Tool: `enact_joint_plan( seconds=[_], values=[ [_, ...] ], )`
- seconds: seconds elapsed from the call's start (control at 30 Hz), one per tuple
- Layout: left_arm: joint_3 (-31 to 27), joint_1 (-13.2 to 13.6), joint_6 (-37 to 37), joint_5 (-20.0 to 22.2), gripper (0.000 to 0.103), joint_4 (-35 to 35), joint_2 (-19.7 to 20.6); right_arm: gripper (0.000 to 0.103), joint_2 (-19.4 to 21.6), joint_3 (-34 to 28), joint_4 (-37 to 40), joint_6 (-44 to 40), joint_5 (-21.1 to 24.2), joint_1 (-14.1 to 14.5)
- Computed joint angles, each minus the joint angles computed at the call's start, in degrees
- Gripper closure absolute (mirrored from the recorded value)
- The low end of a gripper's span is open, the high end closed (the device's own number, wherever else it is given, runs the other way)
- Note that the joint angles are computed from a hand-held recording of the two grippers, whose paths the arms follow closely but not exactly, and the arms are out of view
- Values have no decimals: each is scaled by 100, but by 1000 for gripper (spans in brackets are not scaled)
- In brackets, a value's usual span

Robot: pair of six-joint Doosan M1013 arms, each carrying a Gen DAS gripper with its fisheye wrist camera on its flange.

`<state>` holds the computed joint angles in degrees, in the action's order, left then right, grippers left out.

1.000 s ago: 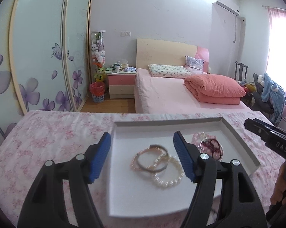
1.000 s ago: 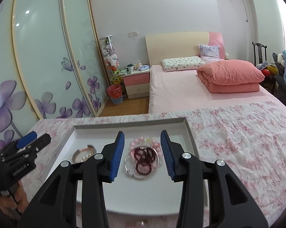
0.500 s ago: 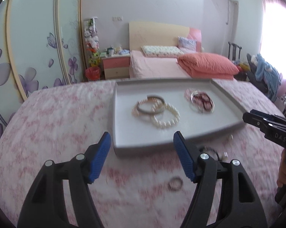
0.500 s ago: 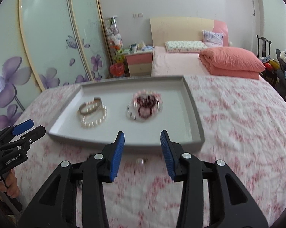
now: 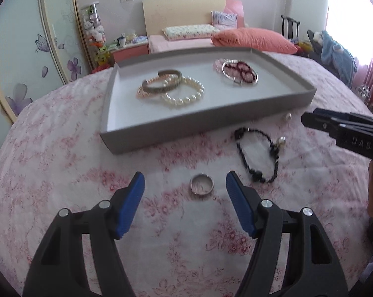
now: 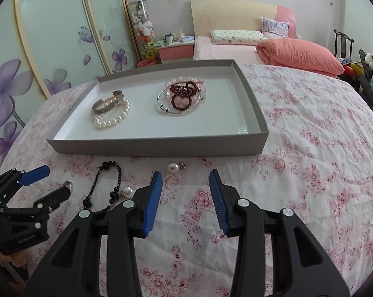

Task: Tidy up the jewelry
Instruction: 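Grasp the silver ring with the left tool while the right tool moves toward a pearl stud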

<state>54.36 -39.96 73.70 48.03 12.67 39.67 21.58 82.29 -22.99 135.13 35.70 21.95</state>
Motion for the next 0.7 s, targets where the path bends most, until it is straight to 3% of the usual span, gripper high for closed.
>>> enact_joint_plan(
  seconds=[0.43,0.7],
  values=[
    [-111,14,17,174,51,-162,78,62,39,-37,170,-102,66,-28],
    [-108,10,70,112,81,-221,74,62,66,-65,254,-151,113,-43]
  ],
)
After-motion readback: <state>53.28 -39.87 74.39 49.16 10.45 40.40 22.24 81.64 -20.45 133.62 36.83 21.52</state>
